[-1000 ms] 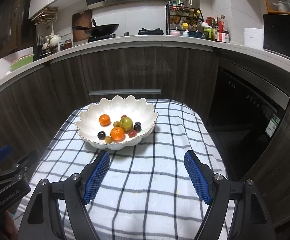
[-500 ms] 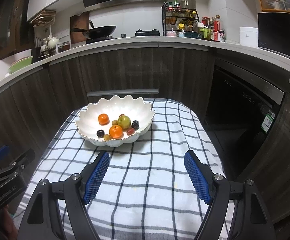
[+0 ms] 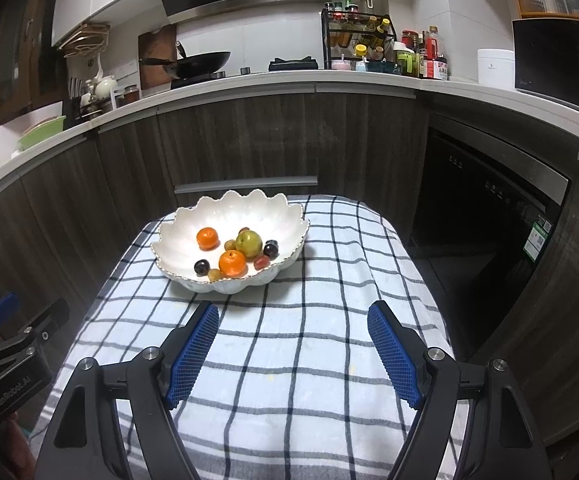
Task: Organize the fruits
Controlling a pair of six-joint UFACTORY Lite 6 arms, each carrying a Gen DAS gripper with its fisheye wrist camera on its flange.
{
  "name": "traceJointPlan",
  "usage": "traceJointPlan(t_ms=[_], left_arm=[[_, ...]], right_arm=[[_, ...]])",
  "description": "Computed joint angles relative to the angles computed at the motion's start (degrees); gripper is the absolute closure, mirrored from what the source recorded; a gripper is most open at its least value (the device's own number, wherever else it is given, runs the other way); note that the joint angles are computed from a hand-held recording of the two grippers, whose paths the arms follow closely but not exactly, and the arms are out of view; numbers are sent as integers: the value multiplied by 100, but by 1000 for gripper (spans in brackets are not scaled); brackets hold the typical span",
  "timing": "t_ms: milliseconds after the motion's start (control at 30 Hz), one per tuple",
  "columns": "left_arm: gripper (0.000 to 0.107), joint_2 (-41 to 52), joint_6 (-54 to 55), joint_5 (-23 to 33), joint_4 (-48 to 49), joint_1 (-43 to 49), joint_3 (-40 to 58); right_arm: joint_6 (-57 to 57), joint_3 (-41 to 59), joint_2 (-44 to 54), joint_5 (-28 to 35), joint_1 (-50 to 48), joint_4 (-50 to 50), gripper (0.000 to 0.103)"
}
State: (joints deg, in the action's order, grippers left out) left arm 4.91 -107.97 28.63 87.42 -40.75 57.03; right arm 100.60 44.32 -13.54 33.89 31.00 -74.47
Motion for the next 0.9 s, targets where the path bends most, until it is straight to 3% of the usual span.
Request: traceJointPlan(t_ms=[900], left_arm=[[17,29,92,-126,-22,55,6]], right_arm=[[36,-54,-64,-23,-52,-29,25]])
